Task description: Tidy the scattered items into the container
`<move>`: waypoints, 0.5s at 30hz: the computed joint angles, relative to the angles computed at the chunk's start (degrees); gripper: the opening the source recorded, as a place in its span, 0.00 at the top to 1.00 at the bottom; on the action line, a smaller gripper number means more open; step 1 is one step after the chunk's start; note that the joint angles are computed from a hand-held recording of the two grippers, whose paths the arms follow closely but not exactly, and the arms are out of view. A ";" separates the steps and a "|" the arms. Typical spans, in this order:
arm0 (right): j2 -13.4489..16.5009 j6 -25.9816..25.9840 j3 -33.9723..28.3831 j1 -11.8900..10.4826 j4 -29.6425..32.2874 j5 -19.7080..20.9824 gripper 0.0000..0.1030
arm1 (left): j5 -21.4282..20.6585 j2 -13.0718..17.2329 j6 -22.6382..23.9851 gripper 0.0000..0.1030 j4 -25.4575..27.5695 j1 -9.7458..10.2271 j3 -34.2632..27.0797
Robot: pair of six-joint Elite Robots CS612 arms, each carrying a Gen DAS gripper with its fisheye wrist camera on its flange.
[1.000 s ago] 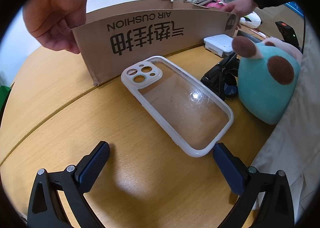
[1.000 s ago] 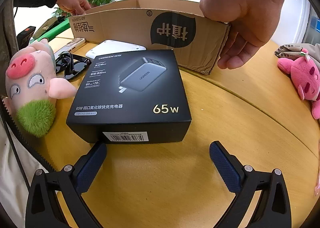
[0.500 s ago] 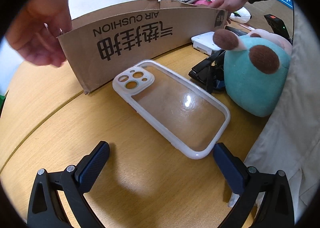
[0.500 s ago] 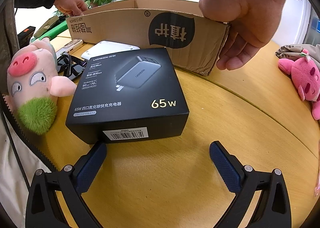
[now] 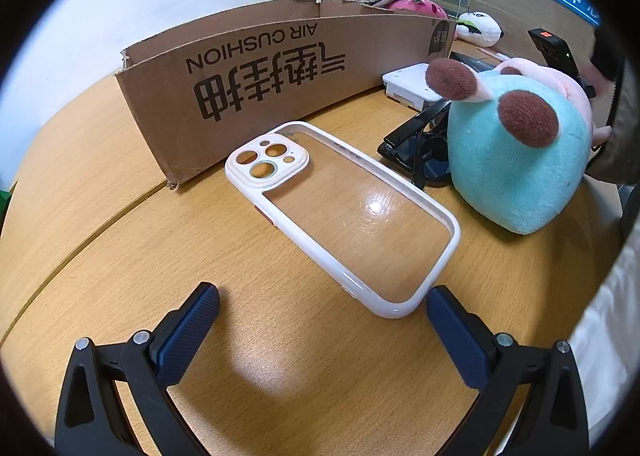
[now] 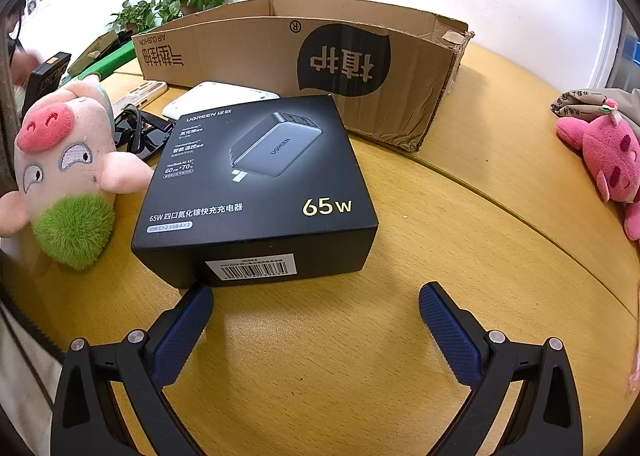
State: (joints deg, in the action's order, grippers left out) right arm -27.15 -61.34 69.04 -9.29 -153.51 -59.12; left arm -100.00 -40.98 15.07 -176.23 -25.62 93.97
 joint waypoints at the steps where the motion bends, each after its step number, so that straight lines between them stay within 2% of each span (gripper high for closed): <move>1: 0.00 0.00 0.00 0.00 0.00 0.00 0.00 | -0.03 -0.02 0.05 0.00 0.00 0.04 0.02; 6: 0.00 0.01 -0.03 0.01 0.04 0.00 0.00 | 0.07 0.05 0.04 0.00 0.09 -0.02 -0.14; 12: 0.16 0.09 -0.64 0.13 0.68 -0.13 0.00 | 1.94 0.47 -2.54 0.00 -0.18 -0.81 -0.77; 15: -1.00 -1.91 -0.46 0.39 4.60 -4.65 0.00 | 1.90 0.80 -2.54 0.00 0.00 -1.04 -1.28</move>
State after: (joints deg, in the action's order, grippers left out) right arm -28.15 -63.25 68.59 -8.89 -148.91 -63.77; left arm -98.10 -40.18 12.53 -176.23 -26.66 92.70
